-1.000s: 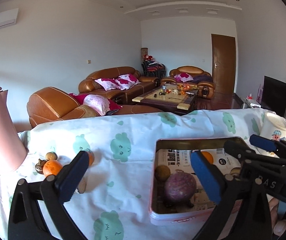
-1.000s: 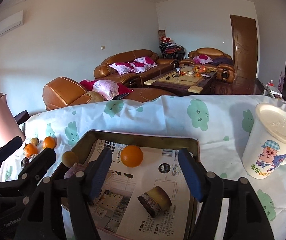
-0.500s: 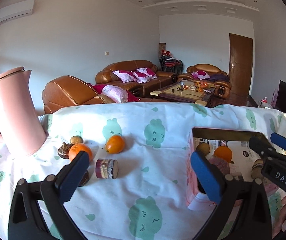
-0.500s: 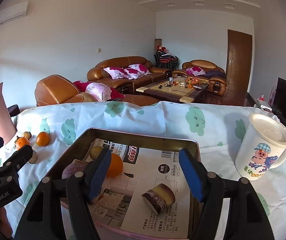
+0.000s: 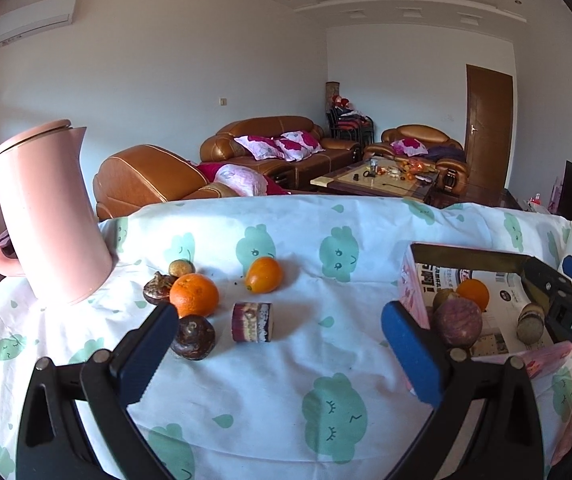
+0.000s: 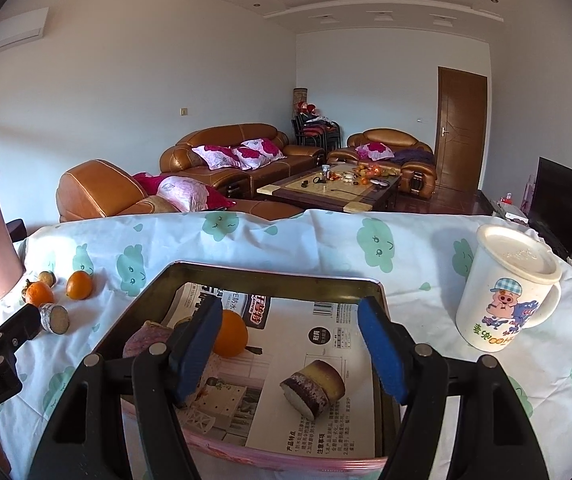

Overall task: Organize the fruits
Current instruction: 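Grasp the cylindrical cake roll with the right tool while the left tool grasps a mangosteen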

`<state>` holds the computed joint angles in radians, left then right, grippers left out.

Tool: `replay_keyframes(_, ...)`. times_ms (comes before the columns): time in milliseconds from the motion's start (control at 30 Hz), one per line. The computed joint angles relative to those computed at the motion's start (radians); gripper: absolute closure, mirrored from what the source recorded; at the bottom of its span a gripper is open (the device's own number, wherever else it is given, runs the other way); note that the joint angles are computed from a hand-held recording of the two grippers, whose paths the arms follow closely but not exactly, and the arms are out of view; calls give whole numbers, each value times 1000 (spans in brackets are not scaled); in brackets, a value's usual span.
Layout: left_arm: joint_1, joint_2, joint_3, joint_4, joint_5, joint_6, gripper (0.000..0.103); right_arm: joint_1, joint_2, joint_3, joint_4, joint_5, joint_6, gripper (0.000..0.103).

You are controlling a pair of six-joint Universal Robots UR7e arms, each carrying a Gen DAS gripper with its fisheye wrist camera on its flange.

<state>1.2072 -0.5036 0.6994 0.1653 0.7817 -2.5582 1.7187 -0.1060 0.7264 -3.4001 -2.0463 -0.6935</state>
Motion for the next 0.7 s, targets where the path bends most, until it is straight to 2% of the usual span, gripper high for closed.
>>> replay_keyframes(200, 18, -12, -16, 51, 10, 8, 0, 17, 22, -8, -34, -28, -28, 32)
replay_keyframes(500, 59, -15, -87, 149, 23, -85, 0, 46, 75, -66, -29, -85, -59, 31)
replay_keyframes(600, 73, -23, -91, 140, 21, -80, 0, 53, 85, -77, 0, -84, -46, 31)
replay_keyframes(700, 85, -28, -104, 113, -24, -48, 0, 58, 82, -68, 50, -63, 1, 31)
